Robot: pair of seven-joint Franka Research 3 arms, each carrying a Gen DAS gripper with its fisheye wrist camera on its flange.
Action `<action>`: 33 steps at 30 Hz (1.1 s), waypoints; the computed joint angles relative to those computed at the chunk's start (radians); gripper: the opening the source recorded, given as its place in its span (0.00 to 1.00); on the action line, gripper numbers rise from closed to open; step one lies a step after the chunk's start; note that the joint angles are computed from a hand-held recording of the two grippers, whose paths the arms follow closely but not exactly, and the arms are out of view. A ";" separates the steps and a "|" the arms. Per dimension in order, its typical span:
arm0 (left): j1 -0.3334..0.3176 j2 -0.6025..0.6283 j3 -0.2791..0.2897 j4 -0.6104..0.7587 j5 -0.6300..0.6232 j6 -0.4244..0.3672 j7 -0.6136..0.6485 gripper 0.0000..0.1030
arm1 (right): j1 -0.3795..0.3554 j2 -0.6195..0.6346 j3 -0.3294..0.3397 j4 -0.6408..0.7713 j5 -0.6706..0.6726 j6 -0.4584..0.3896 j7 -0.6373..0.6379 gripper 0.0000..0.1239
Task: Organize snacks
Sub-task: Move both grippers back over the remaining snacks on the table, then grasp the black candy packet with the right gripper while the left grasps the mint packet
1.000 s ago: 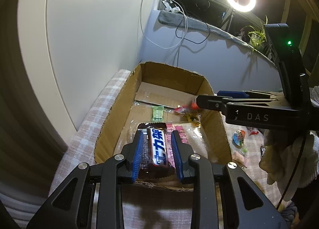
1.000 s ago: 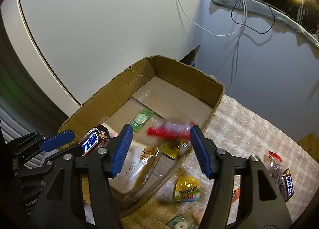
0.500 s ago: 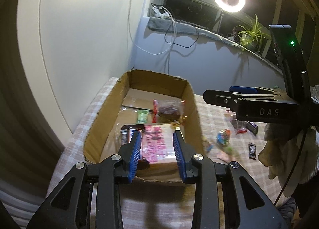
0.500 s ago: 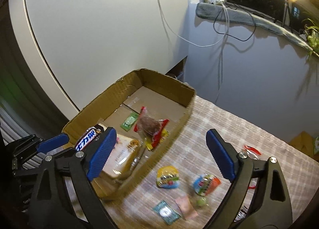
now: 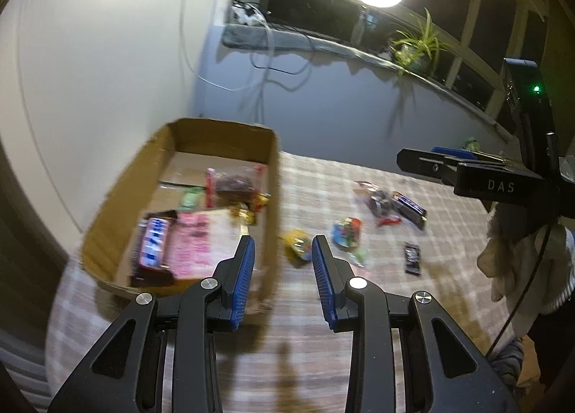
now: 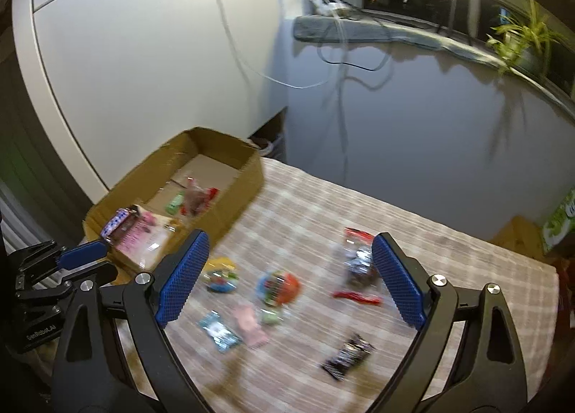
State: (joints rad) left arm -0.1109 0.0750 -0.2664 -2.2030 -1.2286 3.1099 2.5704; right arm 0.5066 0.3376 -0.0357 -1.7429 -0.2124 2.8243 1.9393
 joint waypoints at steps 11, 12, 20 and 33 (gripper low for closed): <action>-0.031 0.036 -0.030 -0.009 0.142 -0.073 -0.122 0.31 | -0.067 -0.113 -0.002 -0.205 -0.030 0.030 0.003 0.76; -0.030 0.041 -0.032 -0.011 0.160 -0.077 -0.139 0.31 | -0.073 -0.116 0.006 -0.217 -0.022 0.026 0.000 0.76; -0.022 0.101 -0.047 -0.018 0.423 -0.072 -0.351 0.31 | -0.096 -0.104 0.048 -0.286 0.075 -0.001 -0.025 0.76; -0.095 0.193 0.066 0.005 0.891 -0.010 -0.727 0.58 | -0.092 -0.028 0.052 -0.228 0.176 -0.030 -0.053 0.59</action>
State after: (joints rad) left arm -0.2057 0.2676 -0.2006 -2.1977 -0.3375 3.0999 1.8433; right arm 0.4143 0.3100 0.0160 -1.9707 -0.0368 2.7944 1.8868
